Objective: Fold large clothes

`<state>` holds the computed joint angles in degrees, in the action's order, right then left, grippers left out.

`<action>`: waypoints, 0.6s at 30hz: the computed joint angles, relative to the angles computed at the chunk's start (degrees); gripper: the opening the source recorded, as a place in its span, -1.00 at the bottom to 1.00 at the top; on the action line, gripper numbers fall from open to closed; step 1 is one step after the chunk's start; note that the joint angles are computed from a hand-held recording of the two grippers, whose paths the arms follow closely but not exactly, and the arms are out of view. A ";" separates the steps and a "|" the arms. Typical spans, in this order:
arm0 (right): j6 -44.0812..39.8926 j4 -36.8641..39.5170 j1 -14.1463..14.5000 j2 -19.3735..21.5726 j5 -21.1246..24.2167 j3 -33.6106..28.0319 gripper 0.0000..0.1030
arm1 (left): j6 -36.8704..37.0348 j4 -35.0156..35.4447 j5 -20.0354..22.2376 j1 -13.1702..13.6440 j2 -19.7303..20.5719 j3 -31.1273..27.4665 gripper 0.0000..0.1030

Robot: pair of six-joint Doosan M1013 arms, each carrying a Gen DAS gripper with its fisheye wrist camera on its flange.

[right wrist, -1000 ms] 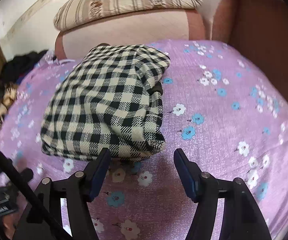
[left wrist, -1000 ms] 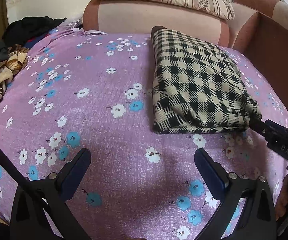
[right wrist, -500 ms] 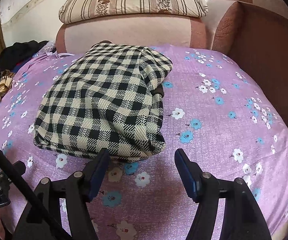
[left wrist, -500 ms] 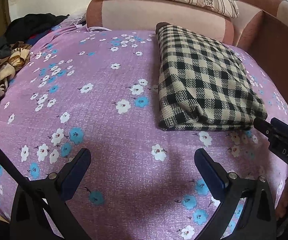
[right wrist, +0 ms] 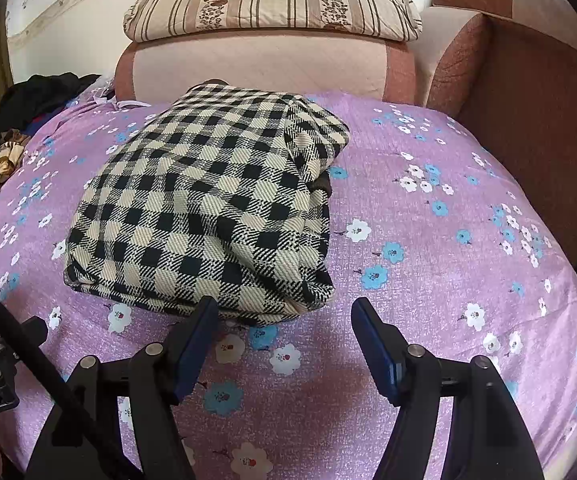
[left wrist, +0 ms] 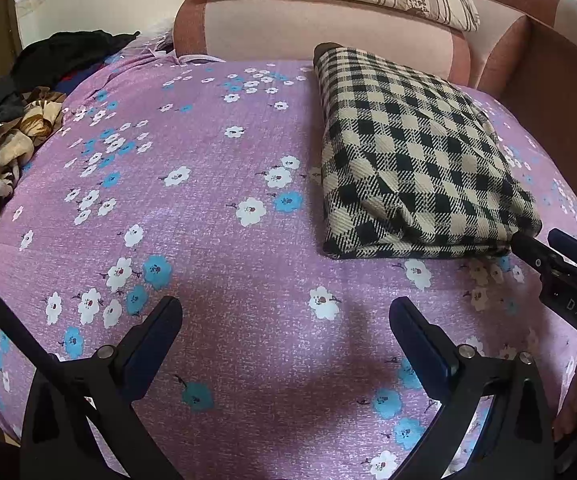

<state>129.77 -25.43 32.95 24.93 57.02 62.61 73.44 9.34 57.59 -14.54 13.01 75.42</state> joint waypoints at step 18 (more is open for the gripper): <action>0.27 -1.28 0.31 0.03 0.08 -0.07 0.46 | 0.04 0.48 0.84 -0.16 0.31 -0.10 0.99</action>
<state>130.04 -26.71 33.26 24.95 57.10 62.54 73.48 9.82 58.43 -14.71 13.31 75.32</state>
